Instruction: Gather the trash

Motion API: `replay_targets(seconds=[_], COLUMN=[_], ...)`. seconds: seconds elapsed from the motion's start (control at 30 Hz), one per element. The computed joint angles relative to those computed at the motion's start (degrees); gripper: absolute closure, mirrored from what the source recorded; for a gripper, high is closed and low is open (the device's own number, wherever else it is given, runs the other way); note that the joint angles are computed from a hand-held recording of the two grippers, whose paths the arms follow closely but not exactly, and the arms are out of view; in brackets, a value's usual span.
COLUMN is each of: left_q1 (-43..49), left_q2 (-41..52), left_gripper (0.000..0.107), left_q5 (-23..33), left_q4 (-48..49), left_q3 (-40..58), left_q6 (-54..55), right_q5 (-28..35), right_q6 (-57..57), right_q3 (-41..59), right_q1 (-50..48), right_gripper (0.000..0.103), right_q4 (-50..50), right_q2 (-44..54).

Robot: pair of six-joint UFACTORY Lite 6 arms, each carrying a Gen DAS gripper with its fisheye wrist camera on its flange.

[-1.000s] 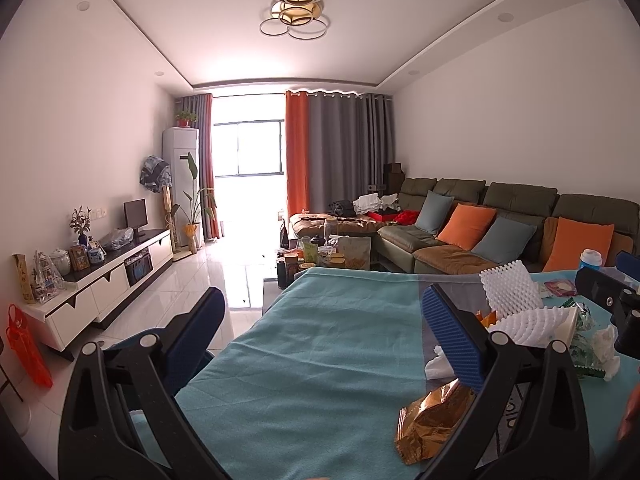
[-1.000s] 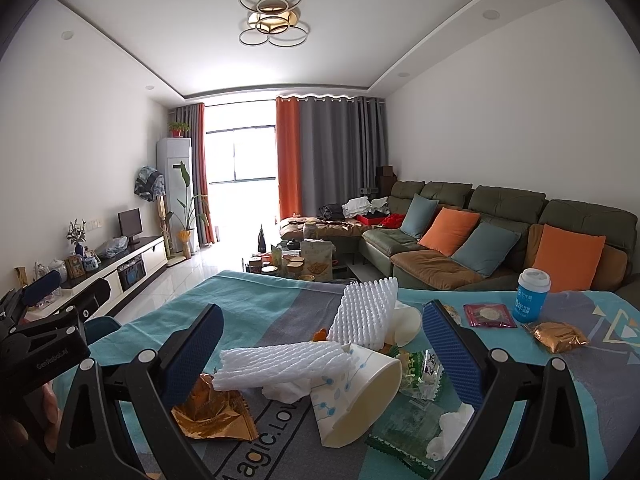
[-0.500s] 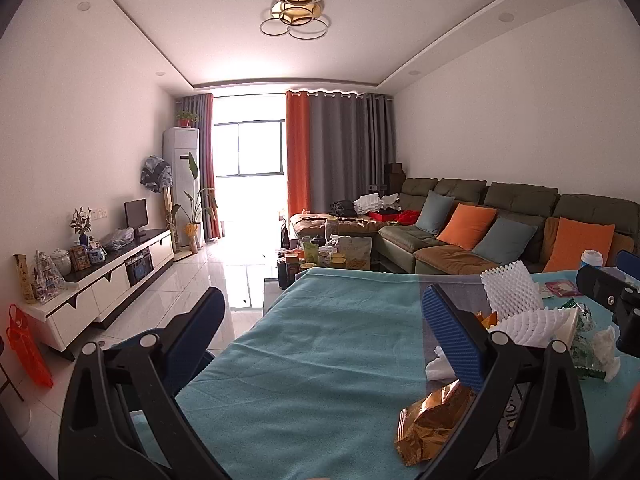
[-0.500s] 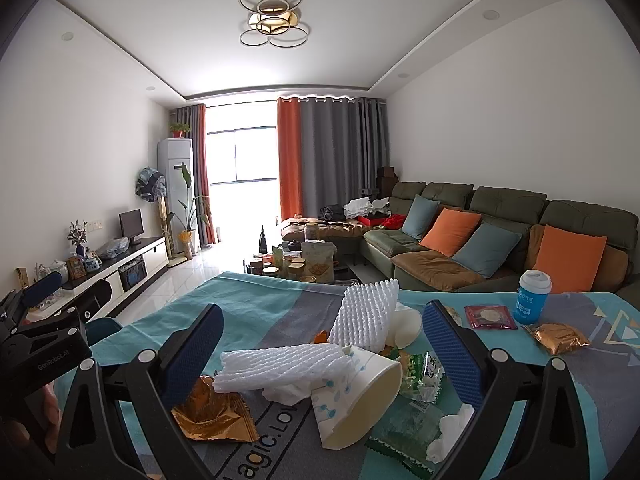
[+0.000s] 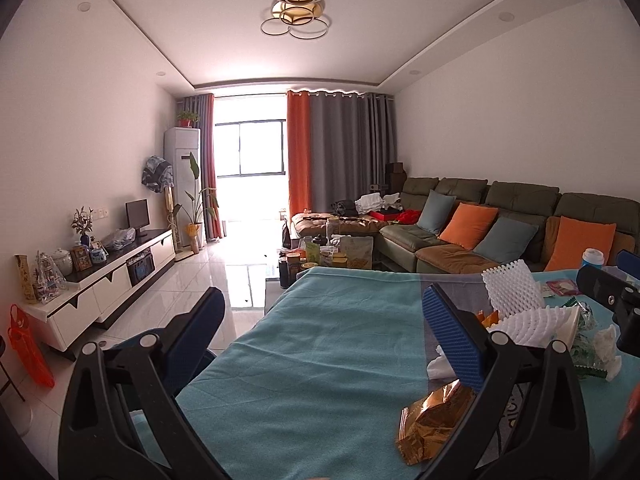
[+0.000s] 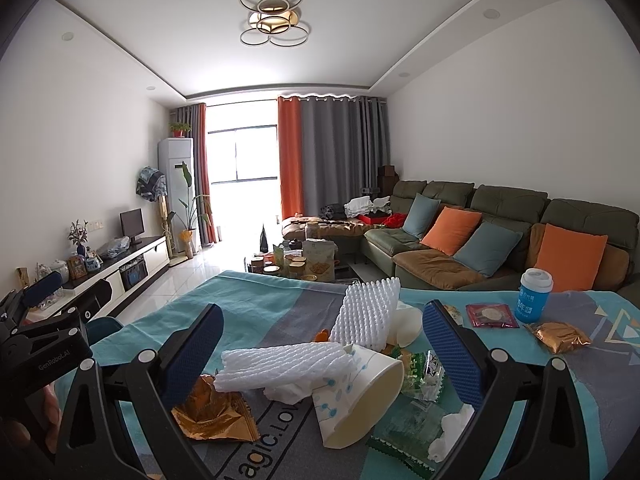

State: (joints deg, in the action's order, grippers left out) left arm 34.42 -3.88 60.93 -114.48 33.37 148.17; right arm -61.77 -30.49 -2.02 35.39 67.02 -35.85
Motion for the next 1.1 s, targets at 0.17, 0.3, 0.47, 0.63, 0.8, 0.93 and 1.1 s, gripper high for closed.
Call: replay_targets(seconds=[0.17,0.3,0.47,0.63,0.8,0.93,1.1], left_q1=[-0.43,-0.45,-0.53,-0.77,-1.14,-1.42,0.1], left_q2=[0.04,0.03,0.0,-0.04,0.16,0.45,2.06], left_gripper=[0.01,0.01,0.01,0.01,0.01,0.01,0.01], left_q5=[-0.32,-0.33,-0.4,-0.55,-0.54,-0.67,0.05], left_q4=[-0.31,-0.33,-0.34,-0.52,-1.03,-1.5,0.72], left_q3=[0.13,0.11,0.13,-0.02,-0.52,-0.9,0.03], left_q6=[-0.01,0.02,-0.06,0.09,0.78,1.47,1.21], right_q5=[0.01,-0.17,-0.24,-0.22,-1.1,-1.51,1.17], right_q6=[0.95,1.2,1.0,1.09,2.66,3.59,5.75], right_q3=[0.64,0.74,0.82,0.77,1.32,1.43,0.62], right_q1=[-0.41,-0.32,0.16,0.08,1.12,1.84,-1.9], right_gripper=[0.007,0.007,0.007,0.007,0.007,0.007,0.007], right_q4=[-0.77,-0.83,-0.4,-0.48,-0.33,-0.08,-3.82], right_q2=[1.39,1.74,1.72,1.66,4.0,5.07,4.99])
